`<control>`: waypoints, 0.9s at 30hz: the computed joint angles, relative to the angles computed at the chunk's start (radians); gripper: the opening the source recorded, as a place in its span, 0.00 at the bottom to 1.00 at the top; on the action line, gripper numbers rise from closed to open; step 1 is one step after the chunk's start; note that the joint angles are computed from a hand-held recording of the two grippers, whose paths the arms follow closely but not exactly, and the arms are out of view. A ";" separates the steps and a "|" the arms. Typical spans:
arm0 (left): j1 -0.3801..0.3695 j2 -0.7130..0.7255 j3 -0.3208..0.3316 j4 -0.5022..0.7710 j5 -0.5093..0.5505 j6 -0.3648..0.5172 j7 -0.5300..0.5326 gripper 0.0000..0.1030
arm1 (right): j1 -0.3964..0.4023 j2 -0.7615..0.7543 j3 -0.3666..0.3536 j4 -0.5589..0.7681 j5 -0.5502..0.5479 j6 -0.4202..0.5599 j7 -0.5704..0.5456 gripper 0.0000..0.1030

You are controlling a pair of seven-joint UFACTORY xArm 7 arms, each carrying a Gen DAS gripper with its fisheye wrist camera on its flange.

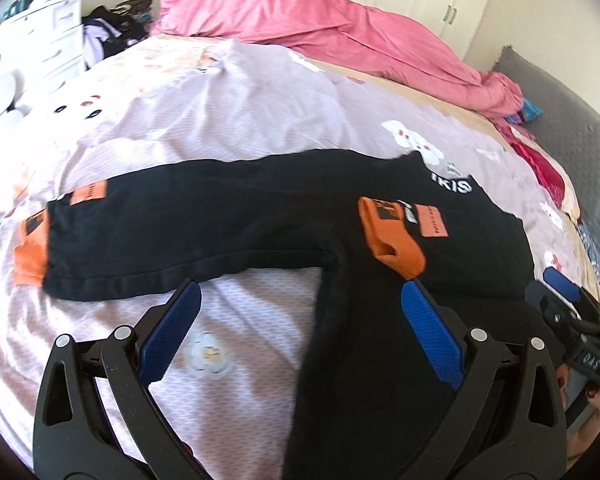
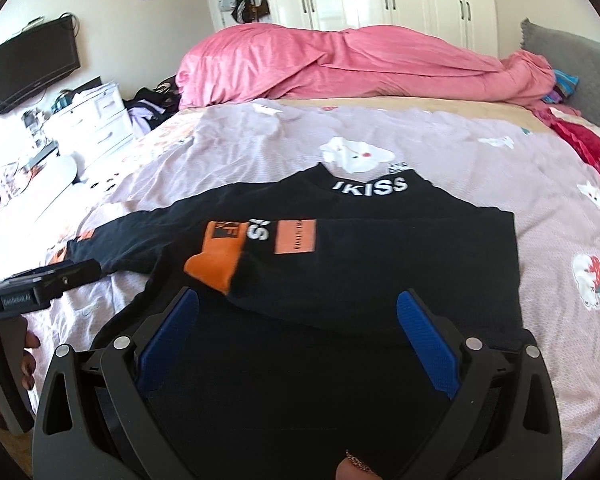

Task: Fold small clothes
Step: 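Move the left tool to the other sleeve's orange cuff and grasp it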

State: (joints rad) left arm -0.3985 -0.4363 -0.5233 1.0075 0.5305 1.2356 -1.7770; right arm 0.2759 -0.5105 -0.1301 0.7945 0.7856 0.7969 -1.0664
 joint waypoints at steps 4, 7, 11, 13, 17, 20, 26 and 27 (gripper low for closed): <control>-0.001 -0.054 -0.014 -0.026 -0.018 0.067 -0.021 0.91 | 0.015 -0.029 0.019 -0.024 -0.008 0.005 0.001 0.96; -0.002 -0.100 -0.015 -0.059 -0.042 0.076 -0.036 0.91 | 0.034 -0.052 0.038 -0.046 -0.022 -0.002 0.002 0.96; 0.004 -0.177 -0.027 -0.112 -0.087 0.103 -0.063 0.91 | 0.063 -0.077 0.054 -0.067 -0.038 -0.006 0.013 0.96; 0.007 -0.214 -0.034 -0.137 -0.113 0.117 -0.074 0.91 | 0.080 -0.090 0.058 -0.076 -0.043 -0.005 0.020 0.96; 0.012 -0.289 -0.043 -0.186 -0.166 0.135 -0.092 0.91 | 0.112 -0.110 0.070 -0.089 -0.051 -0.011 0.037 0.96; 0.015 -0.344 -0.052 -0.219 -0.204 0.151 -0.103 0.91 | 0.135 -0.121 0.082 -0.096 -0.058 -0.013 0.055 0.96; 0.021 -0.466 -0.062 -0.286 -0.268 0.166 -0.128 0.91 | 0.186 -0.152 0.106 -0.111 -0.073 -0.019 0.081 0.96; 0.022 -0.485 -0.062 -0.297 -0.277 0.164 -0.130 0.91 | 0.195 -0.154 0.109 -0.112 -0.076 -0.016 0.085 0.96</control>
State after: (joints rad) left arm -0.3763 -0.9211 -0.5852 0.7101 0.2532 1.3999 -1.9068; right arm 0.4714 -0.6650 -0.0208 0.6821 0.7099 0.7807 -0.9814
